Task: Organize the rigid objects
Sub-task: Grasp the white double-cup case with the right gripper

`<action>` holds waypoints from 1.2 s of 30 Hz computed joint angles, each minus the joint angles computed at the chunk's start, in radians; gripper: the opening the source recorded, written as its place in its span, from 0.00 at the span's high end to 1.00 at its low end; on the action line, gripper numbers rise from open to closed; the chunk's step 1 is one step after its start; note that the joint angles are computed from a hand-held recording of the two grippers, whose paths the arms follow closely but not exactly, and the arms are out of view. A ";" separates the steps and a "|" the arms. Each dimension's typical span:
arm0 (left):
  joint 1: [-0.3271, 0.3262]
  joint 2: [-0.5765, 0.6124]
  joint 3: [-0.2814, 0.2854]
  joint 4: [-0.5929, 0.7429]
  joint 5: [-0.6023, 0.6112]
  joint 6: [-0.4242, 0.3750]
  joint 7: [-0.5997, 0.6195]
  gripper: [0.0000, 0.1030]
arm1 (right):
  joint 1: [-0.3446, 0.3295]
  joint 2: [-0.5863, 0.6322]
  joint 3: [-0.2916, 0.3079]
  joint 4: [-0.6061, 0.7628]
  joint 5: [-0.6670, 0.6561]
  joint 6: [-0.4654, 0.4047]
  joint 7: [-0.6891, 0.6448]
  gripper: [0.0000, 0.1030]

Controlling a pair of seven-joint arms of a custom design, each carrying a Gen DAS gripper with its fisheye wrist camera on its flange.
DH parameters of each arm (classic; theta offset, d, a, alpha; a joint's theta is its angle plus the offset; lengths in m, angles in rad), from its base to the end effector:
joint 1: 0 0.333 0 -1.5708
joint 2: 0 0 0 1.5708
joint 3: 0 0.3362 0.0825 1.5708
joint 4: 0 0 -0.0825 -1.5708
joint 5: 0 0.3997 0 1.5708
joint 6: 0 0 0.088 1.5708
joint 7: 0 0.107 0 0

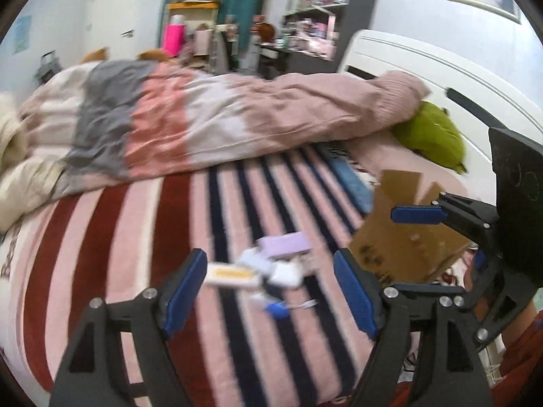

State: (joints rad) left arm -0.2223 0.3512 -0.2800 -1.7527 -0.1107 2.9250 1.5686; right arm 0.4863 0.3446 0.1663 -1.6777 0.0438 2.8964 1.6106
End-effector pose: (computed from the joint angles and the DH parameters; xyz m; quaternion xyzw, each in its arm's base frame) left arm 0.6427 -0.3150 0.4871 -0.5254 0.7462 -0.3835 0.1417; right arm 0.5878 0.4238 0.5229 -0.7869 0.4461 -0.1470 0.4002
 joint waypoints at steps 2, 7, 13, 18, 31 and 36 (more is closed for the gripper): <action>0.003 -0.009 0.019 -0.041 0.002 0.023 -0.022 0.27 | -0.001 0.069 0.034 0.080 0.023 -0.031 -0.029 0.10; 0.070 0.003 -0.017 -0.118 -0.050 0.076 -0.006 0.27 | 0.026 0.230 0.051 0.253 0.052 -0.153 -0.071 0.32; 0.063 0.026 0.011 -0.142 -0.031 0.091 -0.040 0.27 | 0.102 0.386 -0.047 0.409 -0.007 -0.269 0.041 0.44; 0.074 0.037 0.003 -0.141 -0.030 0.088 -0.047 0.27 | 0.078 0.439 -0.006 0.469 0.003 -0.299 0.015 0.47; 0.032 0.030 0.046 -0.130 0.036 0.051 -0.129 0.27 | 0.093 0.492 -0.018 0.519 0.031 -0.346 -0.015 0.63; 0.034 0.023 0.030 -0.121 0.039 0.033 -0.126 0.27 | 0.098 0.453 -0.028 0.451 0.006 -0.280 -0.004 0.72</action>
State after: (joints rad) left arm -0.1878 0.3746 -0.2500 -1.8732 -0.0715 2.9585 1.4428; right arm 0.5841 0.7977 0.1386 -1.2271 0.0500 2.6165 1.6064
